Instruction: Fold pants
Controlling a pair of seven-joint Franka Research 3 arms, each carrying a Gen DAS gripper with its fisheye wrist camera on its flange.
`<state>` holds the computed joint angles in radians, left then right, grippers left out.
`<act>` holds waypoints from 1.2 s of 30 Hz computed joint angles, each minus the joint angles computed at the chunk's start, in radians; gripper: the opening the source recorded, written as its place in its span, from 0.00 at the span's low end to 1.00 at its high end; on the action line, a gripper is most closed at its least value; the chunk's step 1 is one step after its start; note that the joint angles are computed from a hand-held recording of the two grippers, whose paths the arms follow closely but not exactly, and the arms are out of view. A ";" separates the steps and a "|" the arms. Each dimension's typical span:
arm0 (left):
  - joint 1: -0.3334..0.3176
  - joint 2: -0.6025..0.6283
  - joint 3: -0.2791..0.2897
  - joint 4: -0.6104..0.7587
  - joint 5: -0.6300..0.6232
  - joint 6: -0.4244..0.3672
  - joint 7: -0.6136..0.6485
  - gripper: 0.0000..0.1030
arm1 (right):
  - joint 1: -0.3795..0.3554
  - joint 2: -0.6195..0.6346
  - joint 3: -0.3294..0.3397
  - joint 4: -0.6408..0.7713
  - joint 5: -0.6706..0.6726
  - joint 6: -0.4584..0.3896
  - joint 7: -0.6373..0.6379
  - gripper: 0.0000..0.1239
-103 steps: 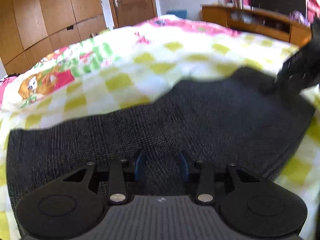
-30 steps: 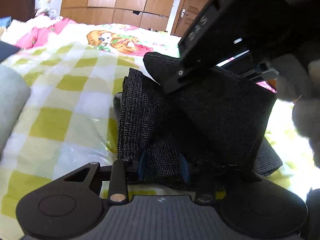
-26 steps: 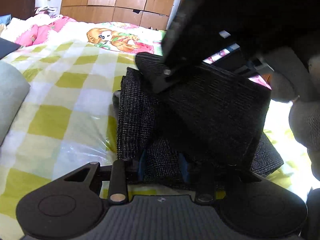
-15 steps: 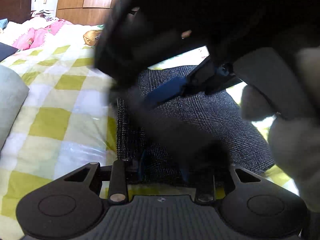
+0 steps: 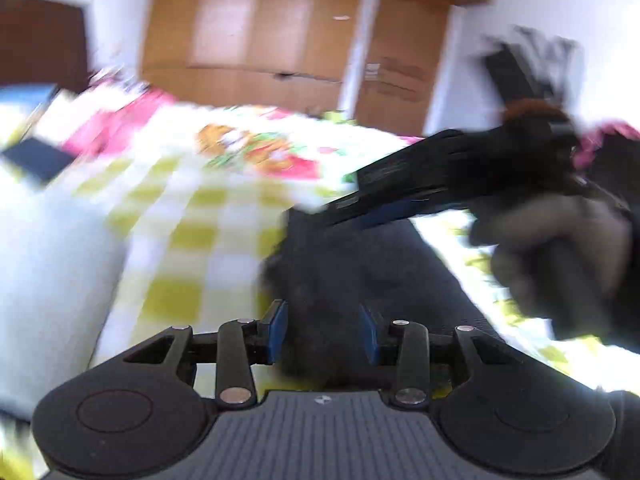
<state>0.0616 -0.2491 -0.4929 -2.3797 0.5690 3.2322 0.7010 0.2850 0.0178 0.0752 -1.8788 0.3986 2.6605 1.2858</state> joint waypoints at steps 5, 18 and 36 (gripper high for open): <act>-0.151 0.091 0.113 0.067 -0.052 -0.138 0.115 0.51 | -0.033 0.047 0.001 0.091 0.232 -0.105 -0.411 0.37; -0.256 0.231 0.231 0.206 0.091 -0.192 0.035 0.43 | -0.046 0.270 -0.004 0.378 0.069 -0.341 -0.379 0.00; -0.254 0.260 0.273 0.308 0.330 -0.256 -0.161 0.55 | -0.057 -0.020 0.011 -0.053 0.417 -0.016 -0.605 0.06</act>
<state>-0.1924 0.0107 -0.2199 -2.0713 0.8985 2.9765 0.5397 0.2279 -0.0020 0.0866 -1.9315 0.8153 2.6440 0.6810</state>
